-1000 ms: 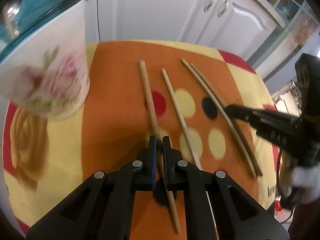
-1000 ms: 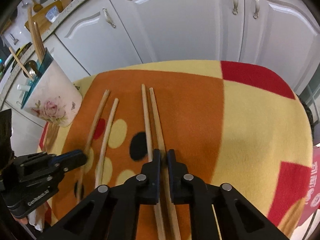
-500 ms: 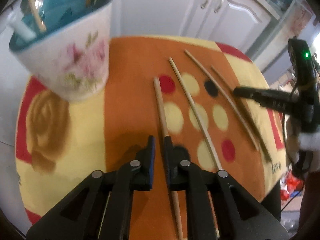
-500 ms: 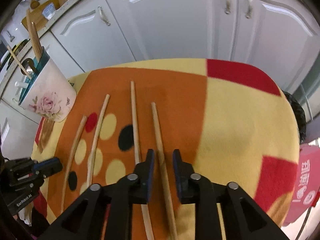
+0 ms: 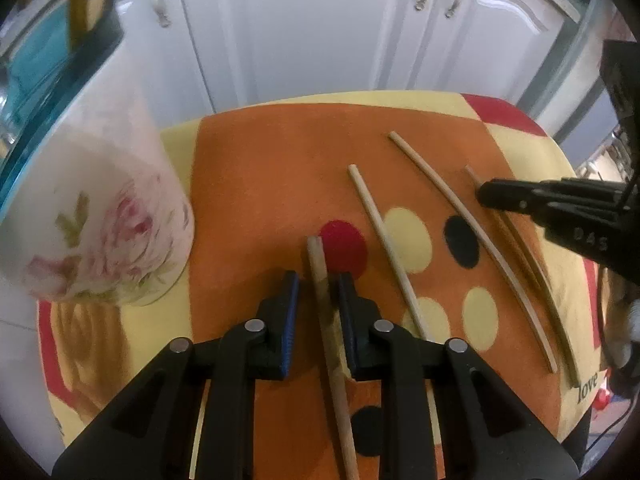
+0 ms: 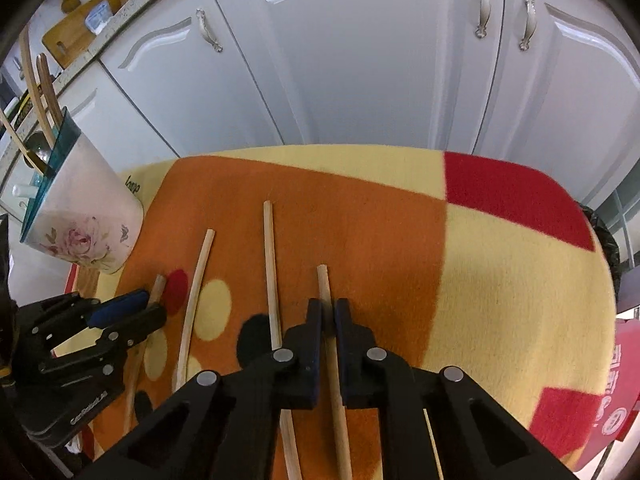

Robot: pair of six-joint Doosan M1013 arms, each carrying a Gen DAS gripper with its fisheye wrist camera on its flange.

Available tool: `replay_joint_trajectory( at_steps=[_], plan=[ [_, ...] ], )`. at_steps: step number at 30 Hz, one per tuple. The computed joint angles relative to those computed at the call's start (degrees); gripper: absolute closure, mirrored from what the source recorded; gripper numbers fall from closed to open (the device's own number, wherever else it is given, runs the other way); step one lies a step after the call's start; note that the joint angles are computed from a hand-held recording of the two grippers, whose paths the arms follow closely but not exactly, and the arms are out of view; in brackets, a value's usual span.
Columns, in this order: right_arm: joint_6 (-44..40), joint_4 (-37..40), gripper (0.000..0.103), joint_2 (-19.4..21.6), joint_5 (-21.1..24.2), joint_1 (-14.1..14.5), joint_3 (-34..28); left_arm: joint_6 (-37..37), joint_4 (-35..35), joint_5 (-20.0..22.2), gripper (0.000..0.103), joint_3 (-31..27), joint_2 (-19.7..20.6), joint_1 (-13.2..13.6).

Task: Organize utensils
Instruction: 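Lift the chopsticks upright with both tools toward the cup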

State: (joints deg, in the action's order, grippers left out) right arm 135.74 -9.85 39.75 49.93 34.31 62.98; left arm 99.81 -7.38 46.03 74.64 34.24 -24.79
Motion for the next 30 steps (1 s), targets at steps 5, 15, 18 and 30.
replay_joint_trajectory(
  at_steps=[5, 15, 18, 30],
  plan=[
    [3.86, -3.08, 0.097, -3.64, -4.43, 0.86, 3.88, 4.74, -10.16, 2.14, 0.096, -0.17, -1.12, 2.83],
    [15.34, -13.87, 0.097, -12.43, -13.69, 4.35, 12.81, 16.70, -22.21, -4.29, 0.096, 7.90, -10.22, 5.40],
    [17.00, -16.90, 0.097, -13.48, -13.57, 5.65, 13.30, 19.95, -25.57, -4.82, 0.096, 9.71, -12.60, 6.21],
    [15.45, -22.56, 0.098, -14.15, -14.12, 8.21, 10.65, 25.60, -32.67, -7.45, 0.097, 13.03, -18.26, 9.65]
  ],
)
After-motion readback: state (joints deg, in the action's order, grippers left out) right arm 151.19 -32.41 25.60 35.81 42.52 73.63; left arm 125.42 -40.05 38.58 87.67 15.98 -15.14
